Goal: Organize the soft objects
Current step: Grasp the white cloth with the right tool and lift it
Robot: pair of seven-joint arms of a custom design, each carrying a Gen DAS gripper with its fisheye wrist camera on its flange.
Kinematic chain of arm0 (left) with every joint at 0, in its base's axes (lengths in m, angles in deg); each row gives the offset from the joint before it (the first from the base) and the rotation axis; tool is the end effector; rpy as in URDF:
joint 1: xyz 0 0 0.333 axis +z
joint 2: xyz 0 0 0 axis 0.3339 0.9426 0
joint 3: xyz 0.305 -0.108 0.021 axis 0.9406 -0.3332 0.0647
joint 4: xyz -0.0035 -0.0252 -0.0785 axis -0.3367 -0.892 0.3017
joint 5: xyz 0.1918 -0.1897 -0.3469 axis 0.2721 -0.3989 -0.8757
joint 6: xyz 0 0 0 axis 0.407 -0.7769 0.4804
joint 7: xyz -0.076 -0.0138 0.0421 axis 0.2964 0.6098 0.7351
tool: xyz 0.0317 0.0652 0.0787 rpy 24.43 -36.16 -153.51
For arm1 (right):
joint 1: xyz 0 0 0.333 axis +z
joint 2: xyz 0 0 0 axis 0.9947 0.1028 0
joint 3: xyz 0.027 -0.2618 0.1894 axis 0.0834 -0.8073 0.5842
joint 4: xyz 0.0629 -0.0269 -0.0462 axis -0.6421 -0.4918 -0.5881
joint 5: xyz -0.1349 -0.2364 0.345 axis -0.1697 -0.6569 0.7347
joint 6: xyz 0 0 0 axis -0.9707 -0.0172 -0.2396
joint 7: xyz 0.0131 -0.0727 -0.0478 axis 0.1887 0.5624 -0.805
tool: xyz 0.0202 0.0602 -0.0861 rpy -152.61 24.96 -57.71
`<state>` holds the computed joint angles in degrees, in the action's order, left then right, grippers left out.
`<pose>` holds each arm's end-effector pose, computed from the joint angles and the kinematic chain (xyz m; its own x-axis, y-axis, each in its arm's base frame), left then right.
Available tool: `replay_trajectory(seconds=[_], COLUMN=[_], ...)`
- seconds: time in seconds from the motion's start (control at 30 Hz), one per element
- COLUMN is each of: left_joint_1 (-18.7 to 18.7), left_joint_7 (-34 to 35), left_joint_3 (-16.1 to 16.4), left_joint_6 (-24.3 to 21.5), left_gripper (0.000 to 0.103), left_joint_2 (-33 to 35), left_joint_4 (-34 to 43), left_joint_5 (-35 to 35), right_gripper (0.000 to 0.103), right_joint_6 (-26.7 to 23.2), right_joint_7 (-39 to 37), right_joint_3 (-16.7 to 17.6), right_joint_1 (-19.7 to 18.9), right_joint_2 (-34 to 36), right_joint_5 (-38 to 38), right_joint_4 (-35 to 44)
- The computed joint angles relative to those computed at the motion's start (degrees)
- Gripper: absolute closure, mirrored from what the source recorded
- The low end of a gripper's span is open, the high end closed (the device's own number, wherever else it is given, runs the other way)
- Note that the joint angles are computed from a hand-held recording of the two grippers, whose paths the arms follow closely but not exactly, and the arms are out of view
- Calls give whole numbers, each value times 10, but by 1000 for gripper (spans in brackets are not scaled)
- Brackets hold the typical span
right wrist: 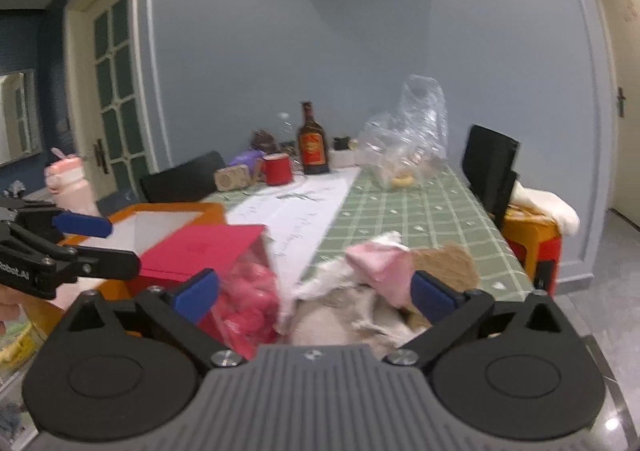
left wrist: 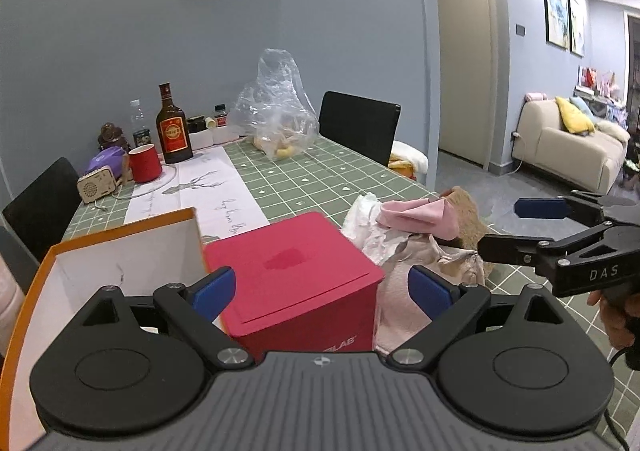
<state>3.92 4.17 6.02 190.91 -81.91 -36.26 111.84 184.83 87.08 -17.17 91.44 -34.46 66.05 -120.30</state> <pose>0.5828 -0.3298 0.5359 -0.0734 -0.9921 -0.1021 -0.4870 0.1250 -0.8644 0.6319 0.3474 0.5148 0.4826 -0.8580 -0.1761 -0.3670 -0.0155 -0.9301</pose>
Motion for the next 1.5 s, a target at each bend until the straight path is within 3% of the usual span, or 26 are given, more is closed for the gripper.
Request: replay_trajectory(seconds=[0.17,0.23,0.3,0.37,0.4,0.43,0.47,0.5,0.57,0.7,0.87,0.93,0.97,1.0,1.07,1.17,1.23,1.33,1.5], left_joint_1=[-8,-15,-22,-28,-32,-37,-40,-44,-46,-43,-39,-37,-35,-33,-33,-36,-36,-42,-36], left_joint_7=[43,65,95,129,140,145,147,145,149,131,129,133,137,144,144,139,129,99,82], left_joint_3=[-2,-1,-1,-1,1,3,5,8,8,12,10,8,7,6,7,8,8,8,5], left_joint_6=[-6,-16,-23,-35,-43,-50,-56,-61,-71,-57,-61,-61,-60,-60,-58,-66,-69,-98,-99], left_gripper=[0,0,0,0,0,0,0,0,0,0,0,0,0,0,0,0,0,0,0], left_joint_2=[37,54,66,75,78,77,77,75,75,63,59,58,57,57,57,58,56,52,36], left_joint_4=[37,54,68,80,84,86,87,86,89,77,73,70,68,66,63,64,62,62,49], left_joint_5=[-39,-56,-76,-95,-98,-96,-91,-84,-88,-80,-74,-84,-93,-102,-100,-88,-86,-75,-63], right_gripper=[3,3,3,3,9,32,44,56,57,70,70,69,61,44,42,65,92,99,99], right_joint_6=[-107,-139,-162,-183,-189,-193,-208,-227,-258,-311,-357,-389,-413,-437,-432,-420,-395,-390,-408], right_joint_7=[30,40,7,-58,-112,-182,-214,-208,-175,-254,-281,-285,-285,-276,-250,-204,-172,-200,-296], right_joint_3=[-136,-162,-139,-86,-42,-4,13,11,-25,-5,-23,-30,-34,-40,-60,-100,-129,-116,-105], right_joint_1=[96,113,90,45,9,-21,-38,-40,-14,-36,-26,-26,-26,-24,-2,42,75,66,43], right_joint_2=[-2,9,21,29,35,39,43,47,56,75,83,87,90,93,98,108,109,105,59], right_joint_5=[40,51,93,170,227,300,334,327,311,404,453,473,480,478,471,429,383,413,505], right_joint_4=[30,45,59,67,71,73,77,80,95,123,139,148,152,158,168,189,194,186,137])
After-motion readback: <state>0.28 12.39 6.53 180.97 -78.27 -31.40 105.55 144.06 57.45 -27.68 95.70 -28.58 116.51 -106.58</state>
